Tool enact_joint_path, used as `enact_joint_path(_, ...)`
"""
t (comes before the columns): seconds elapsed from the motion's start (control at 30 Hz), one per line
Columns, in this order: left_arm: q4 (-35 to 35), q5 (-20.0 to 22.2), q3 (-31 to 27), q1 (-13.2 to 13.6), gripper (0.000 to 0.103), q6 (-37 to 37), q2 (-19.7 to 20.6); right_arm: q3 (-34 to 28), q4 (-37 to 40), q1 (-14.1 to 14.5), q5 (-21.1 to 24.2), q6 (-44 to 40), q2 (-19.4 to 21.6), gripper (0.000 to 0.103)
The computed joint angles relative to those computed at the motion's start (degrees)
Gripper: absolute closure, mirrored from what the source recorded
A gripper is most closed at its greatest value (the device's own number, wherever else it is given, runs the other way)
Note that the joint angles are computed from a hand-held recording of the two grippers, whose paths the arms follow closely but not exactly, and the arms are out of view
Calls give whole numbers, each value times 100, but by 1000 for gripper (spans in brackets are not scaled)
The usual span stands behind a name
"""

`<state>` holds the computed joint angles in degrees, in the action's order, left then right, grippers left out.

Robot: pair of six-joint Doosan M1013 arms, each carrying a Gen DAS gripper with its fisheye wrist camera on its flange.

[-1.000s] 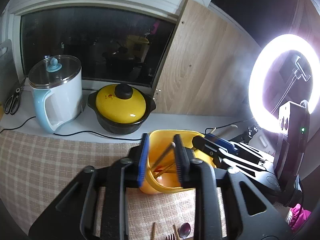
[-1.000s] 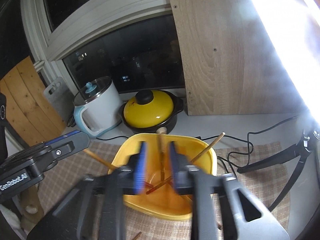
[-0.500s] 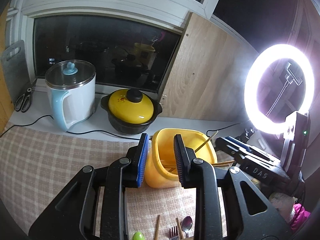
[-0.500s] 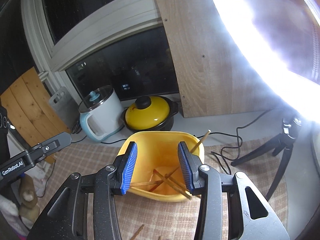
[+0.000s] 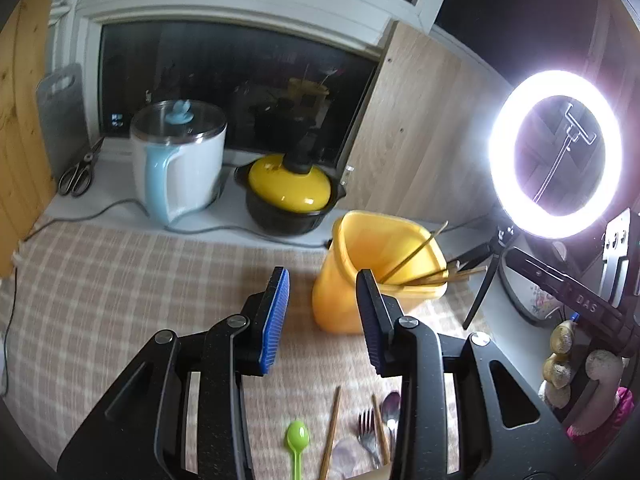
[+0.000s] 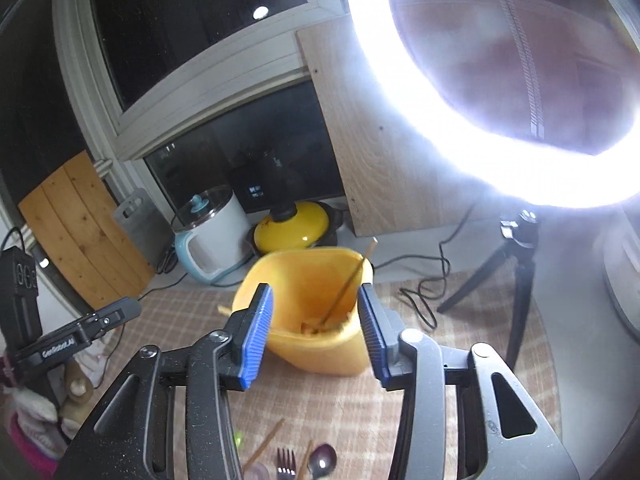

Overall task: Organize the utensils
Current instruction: 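Open the right gripper to drop the chopstick into the bin, withdraw, then grasp the green plastic spoon with the left gripper while the right gripper grasps the metal spoon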

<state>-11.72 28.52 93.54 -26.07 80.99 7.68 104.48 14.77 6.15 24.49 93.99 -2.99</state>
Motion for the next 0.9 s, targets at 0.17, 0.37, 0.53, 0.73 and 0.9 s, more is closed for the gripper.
enact_joint_path(0.17,132,206,210,-12,68,-189,-100,235,354,-116,295,-415,-133,53)
enact_joint_path(0.37,321,517,434,-46,58,-431,-191,483,537,-224,717,-623,-189,53)
enact_joint_path(0.53,523,714,620,-80,50,-672,-230,682,702,-316,1112,-799,-180,53)
enact_joint_path(0.73,599,1016,867,-152,50,-711,-204,740,773,-303,1788,-863,-15,53)
enact_joint_path(0.9,478,1166,1051,-238,50,-516,-188,780,806,-180,2092,-988,80,53)
